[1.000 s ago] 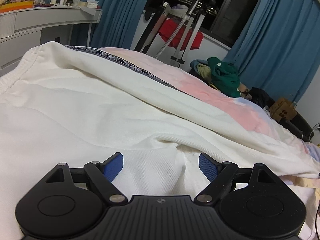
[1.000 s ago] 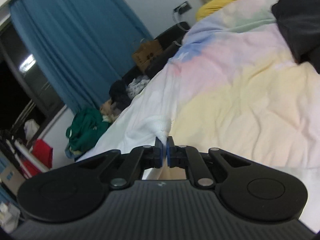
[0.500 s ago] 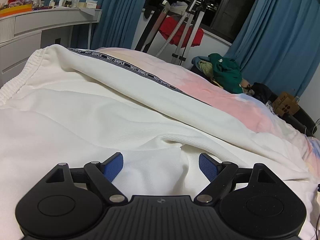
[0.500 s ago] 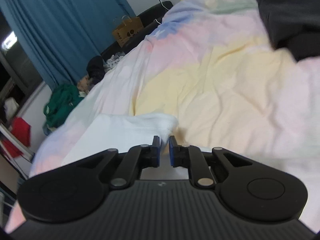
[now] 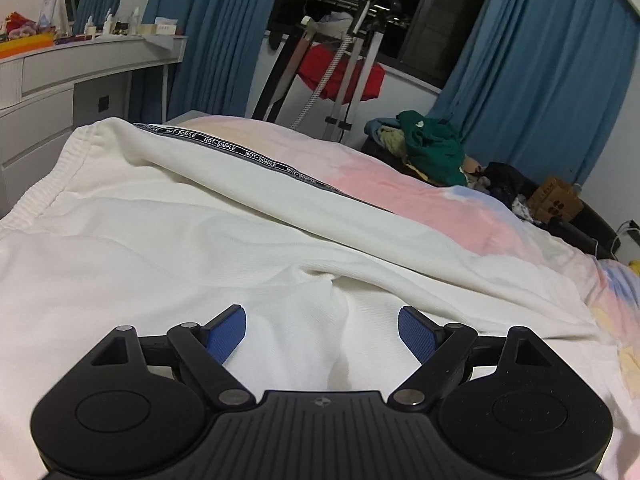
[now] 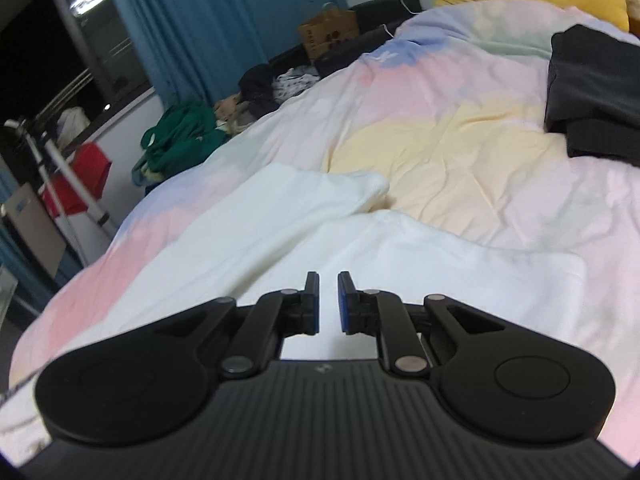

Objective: Fold clothes

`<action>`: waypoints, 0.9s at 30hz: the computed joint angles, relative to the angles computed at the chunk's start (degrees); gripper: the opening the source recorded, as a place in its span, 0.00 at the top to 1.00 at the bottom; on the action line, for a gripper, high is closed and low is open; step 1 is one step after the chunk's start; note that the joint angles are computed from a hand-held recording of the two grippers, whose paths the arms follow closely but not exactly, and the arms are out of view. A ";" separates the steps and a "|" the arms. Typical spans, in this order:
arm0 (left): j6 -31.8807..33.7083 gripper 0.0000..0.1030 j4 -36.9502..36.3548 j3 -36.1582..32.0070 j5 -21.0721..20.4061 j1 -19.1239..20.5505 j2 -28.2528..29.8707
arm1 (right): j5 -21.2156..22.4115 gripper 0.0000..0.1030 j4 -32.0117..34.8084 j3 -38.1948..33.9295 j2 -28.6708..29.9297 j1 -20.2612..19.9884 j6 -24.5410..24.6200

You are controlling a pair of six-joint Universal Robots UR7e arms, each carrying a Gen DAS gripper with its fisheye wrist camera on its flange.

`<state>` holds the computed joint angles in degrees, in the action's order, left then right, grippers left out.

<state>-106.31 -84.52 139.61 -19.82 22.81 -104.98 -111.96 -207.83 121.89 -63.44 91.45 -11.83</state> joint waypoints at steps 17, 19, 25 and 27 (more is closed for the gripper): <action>-22.69 0.17 29.61 -5.02 -12.71 -11.48 -1.49 | 2.91 0.51 2.15 6.81 -5.70 0.61 -2.96; -24.21 0.17 34.56 -6.47 -15.27 -11.85 -0.47 | 2.38 0.51 2.29 6.62 -5.44 0.48 -2.72; -27.88 0.17 42.98 -8.43 -22.38 -13.95 -5.10 | -1.28 0.51 3.09 5.89 -4.23 1.20 -4.41; -28.88 0.17 44.85 -9.21 -24.28 -14.19 -7.12 | -1.84 0.51 1.56 6.06 -3.91 1.53 -4.99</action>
<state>-135.18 -39.68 130.41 -44.10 8.62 -112.10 -113.80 -206.27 127.95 -67.35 92.98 -16.82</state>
